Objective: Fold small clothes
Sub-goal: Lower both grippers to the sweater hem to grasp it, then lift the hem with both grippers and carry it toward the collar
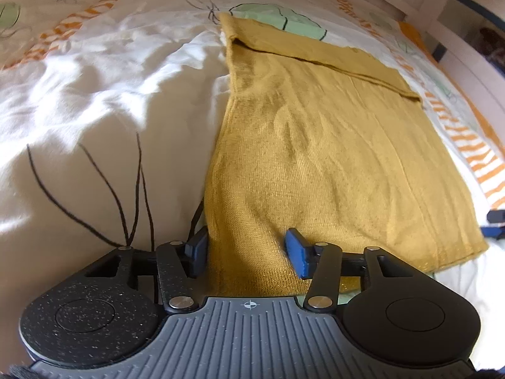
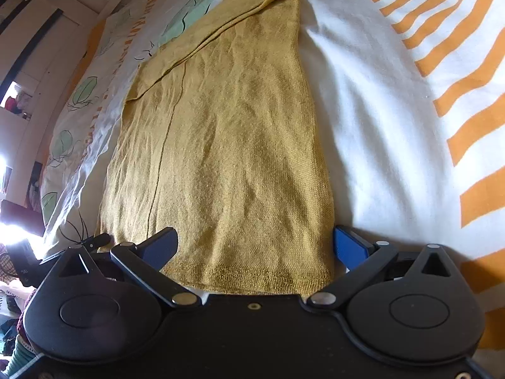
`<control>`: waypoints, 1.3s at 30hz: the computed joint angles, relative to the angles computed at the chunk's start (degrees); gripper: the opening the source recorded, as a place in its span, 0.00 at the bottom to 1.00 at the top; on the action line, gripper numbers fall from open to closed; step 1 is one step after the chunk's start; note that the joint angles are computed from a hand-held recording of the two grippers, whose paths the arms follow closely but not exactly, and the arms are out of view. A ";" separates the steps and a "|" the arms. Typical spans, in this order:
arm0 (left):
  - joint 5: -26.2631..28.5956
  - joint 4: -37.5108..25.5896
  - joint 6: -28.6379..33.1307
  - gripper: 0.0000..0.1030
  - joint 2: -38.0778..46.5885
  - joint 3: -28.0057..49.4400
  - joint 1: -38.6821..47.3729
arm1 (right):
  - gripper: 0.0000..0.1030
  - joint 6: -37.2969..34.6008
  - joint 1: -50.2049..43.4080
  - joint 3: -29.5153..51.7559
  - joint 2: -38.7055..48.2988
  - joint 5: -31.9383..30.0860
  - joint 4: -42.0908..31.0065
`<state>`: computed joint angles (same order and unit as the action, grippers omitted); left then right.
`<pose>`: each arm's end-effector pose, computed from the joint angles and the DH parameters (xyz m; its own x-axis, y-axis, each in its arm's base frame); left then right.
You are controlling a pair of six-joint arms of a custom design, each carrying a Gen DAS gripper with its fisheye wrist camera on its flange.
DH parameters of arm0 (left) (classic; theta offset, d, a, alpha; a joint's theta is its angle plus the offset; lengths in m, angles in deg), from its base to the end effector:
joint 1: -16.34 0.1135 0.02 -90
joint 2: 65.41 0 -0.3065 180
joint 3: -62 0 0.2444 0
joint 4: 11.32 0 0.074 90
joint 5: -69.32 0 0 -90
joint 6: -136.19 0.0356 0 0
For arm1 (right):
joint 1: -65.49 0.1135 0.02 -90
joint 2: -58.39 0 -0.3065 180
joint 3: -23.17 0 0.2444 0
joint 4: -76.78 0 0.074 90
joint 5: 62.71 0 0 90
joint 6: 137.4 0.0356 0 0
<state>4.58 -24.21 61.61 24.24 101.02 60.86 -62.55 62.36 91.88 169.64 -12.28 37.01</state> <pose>0.1679 0.1438 0.1360 -0.7478 -0.3981 -0.5314 -0.3108 0.9171 -0.2497 0.3255 0.0049 0.1334 -0.9439 -0.1501 -0.2941 -0.3001 0.7616 0.5744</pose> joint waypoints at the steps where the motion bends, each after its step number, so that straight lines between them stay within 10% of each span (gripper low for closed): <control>1: 0.99 -0.72 -0.27 0.46 0.24 0.48 0.91 | 1.00 0.08 0.07 0.15 0.04 -0.02 -0.11; 6: 4.17 -3.37 -1.78 0.39 1.52 2.57 3.92 | 1.00 0.24 0.06 0.19 0.27 -0.23 0.06; 10: 2.12 -3.28 -3.59 0.13 1.24 2.40 3.77 | 0.97 0.32 -0.14 -0.04 -0.04 -0.10 0.10; 12: 2.46 -3.70 -4.16 0.06 1.26 2.59 4.20 | 0.71 1.12 -0.19 -0.40 -0.34 0.61 0.57; 14: 3.83 -4.34 -4.35 0.03 1.04 2.79 4.83 | 0.16 1.87 -0.61 0.33 0.88 0.99 -1.17; 26: 11.52 -7.07 -8.15 0.03 -6.37 5.45 7.47 | 0.15 6.38 -4.64 -2.07 -4.29 -12.01 5.55; 39: 14.75 1.28 -23.44 0.03 -1.63 14.30 2.73 | 0.15 26.55 -3.72 1.97 -1.64 -19.23 23.52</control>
<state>19.33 -22.93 38.17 22.61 115.32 63.59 -35.99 58.64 93.85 168.00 -31.51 60.54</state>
